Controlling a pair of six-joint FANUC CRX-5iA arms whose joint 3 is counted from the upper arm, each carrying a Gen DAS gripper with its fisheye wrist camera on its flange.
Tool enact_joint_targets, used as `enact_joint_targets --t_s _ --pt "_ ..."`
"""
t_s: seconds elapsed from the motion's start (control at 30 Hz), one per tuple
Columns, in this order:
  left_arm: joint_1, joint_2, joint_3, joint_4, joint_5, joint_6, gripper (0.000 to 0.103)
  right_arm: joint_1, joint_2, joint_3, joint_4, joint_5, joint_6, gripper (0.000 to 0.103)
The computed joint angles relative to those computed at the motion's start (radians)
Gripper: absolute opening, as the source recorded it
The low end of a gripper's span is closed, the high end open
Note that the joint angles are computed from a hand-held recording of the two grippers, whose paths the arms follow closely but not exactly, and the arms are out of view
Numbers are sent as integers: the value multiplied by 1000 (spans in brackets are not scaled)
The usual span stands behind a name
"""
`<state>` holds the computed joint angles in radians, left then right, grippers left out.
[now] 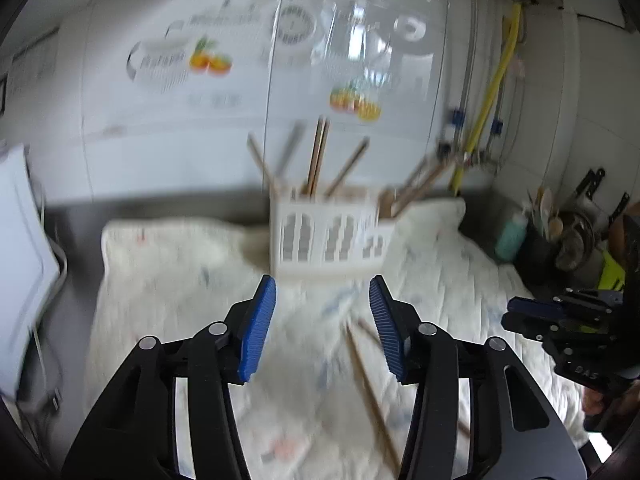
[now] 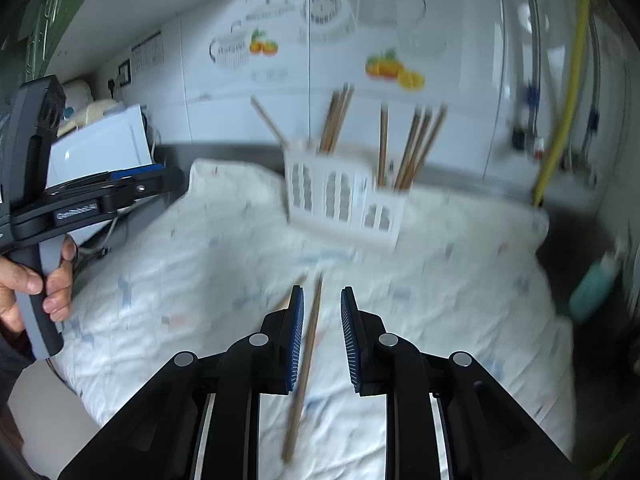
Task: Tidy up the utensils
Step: 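Move both open tools back over the last loose chopsticks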
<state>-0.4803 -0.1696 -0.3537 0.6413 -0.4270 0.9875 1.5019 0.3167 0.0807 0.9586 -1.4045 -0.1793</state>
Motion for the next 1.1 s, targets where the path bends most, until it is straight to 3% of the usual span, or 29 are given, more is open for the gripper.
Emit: enact_joint_targets --t_s 0.43,0.5,0.73,1.1 --pt "36 -103 -184 -140 -17 196 64 14 50 -80 -107 125 -179 18" --pt "41 -107 -205 -102 -22 176 64 8 55 -79 -115 135 -177 17" --pt "24 -102 -211 -122 -33 196 64 -8 66 -71 -151 148 -166 12" --pt "-48 -61 -221 -45 -51 117 62 -13 73 -67 -161 142 -164 7"
